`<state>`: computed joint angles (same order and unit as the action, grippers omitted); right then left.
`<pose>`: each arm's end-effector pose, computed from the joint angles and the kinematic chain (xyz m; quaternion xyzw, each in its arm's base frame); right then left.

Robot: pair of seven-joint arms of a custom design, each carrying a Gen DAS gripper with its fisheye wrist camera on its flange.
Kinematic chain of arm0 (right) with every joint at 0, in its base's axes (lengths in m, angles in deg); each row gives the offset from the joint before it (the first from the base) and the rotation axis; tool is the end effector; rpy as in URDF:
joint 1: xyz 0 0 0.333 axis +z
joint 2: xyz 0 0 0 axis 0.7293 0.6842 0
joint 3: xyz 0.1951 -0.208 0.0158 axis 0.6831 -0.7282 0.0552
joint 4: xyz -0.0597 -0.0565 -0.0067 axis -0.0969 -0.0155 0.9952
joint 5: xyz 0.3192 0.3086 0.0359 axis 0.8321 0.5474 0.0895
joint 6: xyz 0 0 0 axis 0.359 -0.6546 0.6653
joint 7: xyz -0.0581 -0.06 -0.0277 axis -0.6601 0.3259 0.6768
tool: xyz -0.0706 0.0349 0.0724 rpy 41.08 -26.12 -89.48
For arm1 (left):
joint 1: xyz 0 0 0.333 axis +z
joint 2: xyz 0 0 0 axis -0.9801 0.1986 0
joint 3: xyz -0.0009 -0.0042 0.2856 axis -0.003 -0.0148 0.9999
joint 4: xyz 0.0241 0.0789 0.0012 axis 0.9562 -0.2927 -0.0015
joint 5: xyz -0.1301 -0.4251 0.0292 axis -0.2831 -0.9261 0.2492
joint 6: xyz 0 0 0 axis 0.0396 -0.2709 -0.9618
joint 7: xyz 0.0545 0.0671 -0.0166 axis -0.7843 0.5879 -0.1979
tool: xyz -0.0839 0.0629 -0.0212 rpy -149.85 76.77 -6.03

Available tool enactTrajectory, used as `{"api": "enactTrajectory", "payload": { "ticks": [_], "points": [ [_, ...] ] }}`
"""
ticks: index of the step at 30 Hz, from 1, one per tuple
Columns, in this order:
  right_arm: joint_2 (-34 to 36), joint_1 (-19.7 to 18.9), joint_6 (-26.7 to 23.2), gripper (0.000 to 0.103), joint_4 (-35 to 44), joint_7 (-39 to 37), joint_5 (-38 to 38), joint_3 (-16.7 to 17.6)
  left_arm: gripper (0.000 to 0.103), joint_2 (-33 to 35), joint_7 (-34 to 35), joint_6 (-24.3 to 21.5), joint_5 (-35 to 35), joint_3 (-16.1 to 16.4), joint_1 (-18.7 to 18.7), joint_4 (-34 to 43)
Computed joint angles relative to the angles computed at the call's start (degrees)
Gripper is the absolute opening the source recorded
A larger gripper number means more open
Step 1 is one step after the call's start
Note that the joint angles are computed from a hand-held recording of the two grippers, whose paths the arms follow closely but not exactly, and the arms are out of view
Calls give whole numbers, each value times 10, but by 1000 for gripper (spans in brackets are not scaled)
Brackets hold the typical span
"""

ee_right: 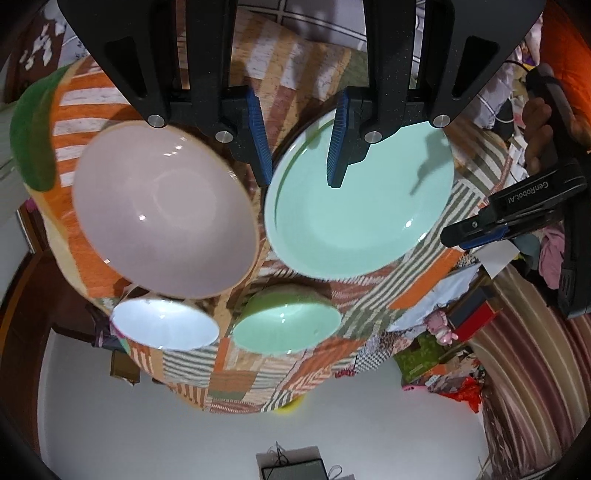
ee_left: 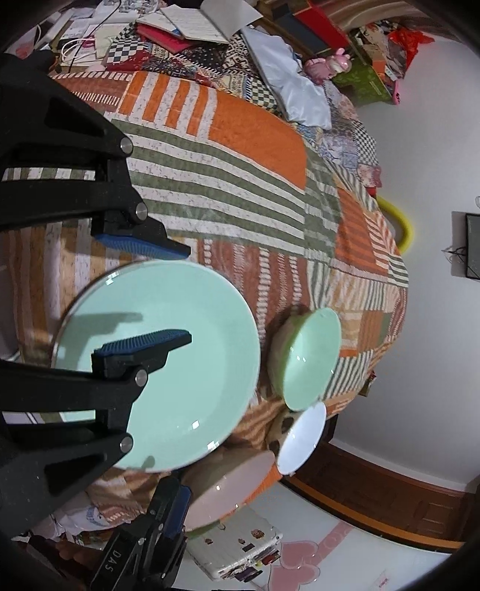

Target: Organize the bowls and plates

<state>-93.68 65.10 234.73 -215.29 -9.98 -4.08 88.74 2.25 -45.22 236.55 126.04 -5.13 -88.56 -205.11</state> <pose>0.5386 0.1733 0.3670 -0.7635 0.5433 -0.0865 0.3383 0.5399 -0.2509 0.3405 -0.6814 0.6460 -0.2829 0.1959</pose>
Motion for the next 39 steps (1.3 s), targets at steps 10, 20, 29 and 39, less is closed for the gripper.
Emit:
{"api": "enactTrajectory", "payload": {
  "ticks": [10, 20, 29, 39],
  "points": [
    [-34, -8, 56, 47, -14, -32, 31, -17, 68, 11, -24, -24, 64, -14, -24, 59],
    [-23, -38, 69, 50, -12, -4, 9, -35, 75, 108, 114, -57, -47, -30, -49, 175],
    [13, -66, 38, 50, 7, 19, 6, -41, 75, 207, 214, -104, -123, -37, -74, 282],
    [37, -80, -7, 41, 27, -20, 56, -39, 65, 277, 267, -128, -170, -41, -84, 357]
  ]
}}
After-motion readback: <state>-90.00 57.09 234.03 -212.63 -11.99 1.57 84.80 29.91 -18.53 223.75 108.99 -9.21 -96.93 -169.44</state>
